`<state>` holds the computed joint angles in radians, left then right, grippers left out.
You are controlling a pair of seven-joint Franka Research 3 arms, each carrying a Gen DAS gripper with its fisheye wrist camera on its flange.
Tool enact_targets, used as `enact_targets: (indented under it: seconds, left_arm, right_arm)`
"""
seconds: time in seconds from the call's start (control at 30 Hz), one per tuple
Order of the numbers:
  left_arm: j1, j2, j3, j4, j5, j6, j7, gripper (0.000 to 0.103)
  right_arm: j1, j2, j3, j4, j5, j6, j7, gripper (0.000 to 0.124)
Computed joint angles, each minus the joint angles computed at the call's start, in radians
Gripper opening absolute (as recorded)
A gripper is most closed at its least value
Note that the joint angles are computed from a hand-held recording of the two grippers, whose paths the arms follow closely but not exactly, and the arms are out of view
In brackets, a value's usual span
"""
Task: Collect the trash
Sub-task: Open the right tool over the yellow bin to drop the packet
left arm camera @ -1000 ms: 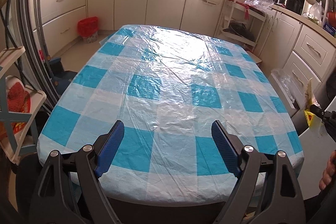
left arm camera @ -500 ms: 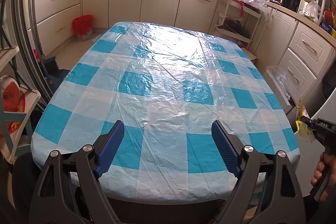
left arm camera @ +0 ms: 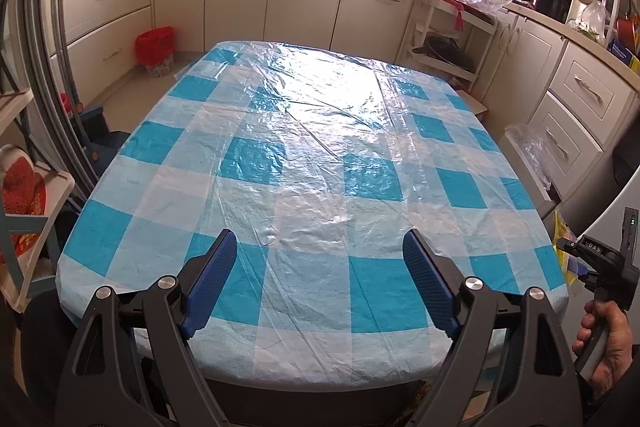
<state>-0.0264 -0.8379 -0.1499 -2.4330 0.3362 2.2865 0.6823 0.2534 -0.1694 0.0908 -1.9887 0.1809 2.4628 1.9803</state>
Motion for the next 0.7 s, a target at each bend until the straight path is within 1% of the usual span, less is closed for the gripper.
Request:
enact_targets:
  seconds: [0.07, 0.1, 0.17, 0.23, 0.27, 0.4, 0.57, 0.7]
  left_arm:
    - [-0.003, 0.007, -0.001, 0.005, -0.001, -0.001, 0.003, 0.081]
    - [-0.005, 0.011, -0.002, 0.008, -0.001, -0.001, 0.005, 0.081]
    - [-0.009, 0.017, -0.004, 0.011, -0.002, -0.002, 0.008, 0.081]
    - [-0.012, 0.021, -0.005, 0.013, -0.003, -0.003, 0.010, 0.081]
    - [-0.014, 0.023, -0.006, 0.014, -0.004, -0.003, 0.011, 0.081]
    - [-0.017, 0.025, -0.008, 0.017, -0.003, -0.005, 0.013, 0.081]
    - [-0.020, 0.027, -0.009, 0.022, -0.005, -0.016, 0.014, 0.081]
    - [-0.023, 0.038, -0.012, 0.031, -0.005, -0.023, 0.016, 0.081]
  right_arm:
    - [-0.007, -0.001, 0.004, 0.001, -0.023, -0.008, 0.027, 0.061]
    - [-0.008, 0.000, 0.003, 0.001, -0.022, -0.013, 0.035, 0.067]
    - [-0.006, 0.005, -0.002, 0.010, -0.008, -0.039, 0.037, 0.072]
    - [-0.009, 0.018, -0.002, 0.025, -0.015, -0.079, 0.053, 0.083]
    - [-0.010, 0.024, -0.004, 0.029, -0.016, -0.091, 0.062, 0.083]
    - [-0.019, 0.005, -0.009, 0.001, -0.016, -0.068, 0.106, 0.084]
    - [-0.009, 0.015, -0.017, 0.001, 0.047, -0.060, 0.069, 0.084]
    - [-0.005, 0.001, -0.020, -0.010, 0.092, -0.005, 0.051, 0.084]
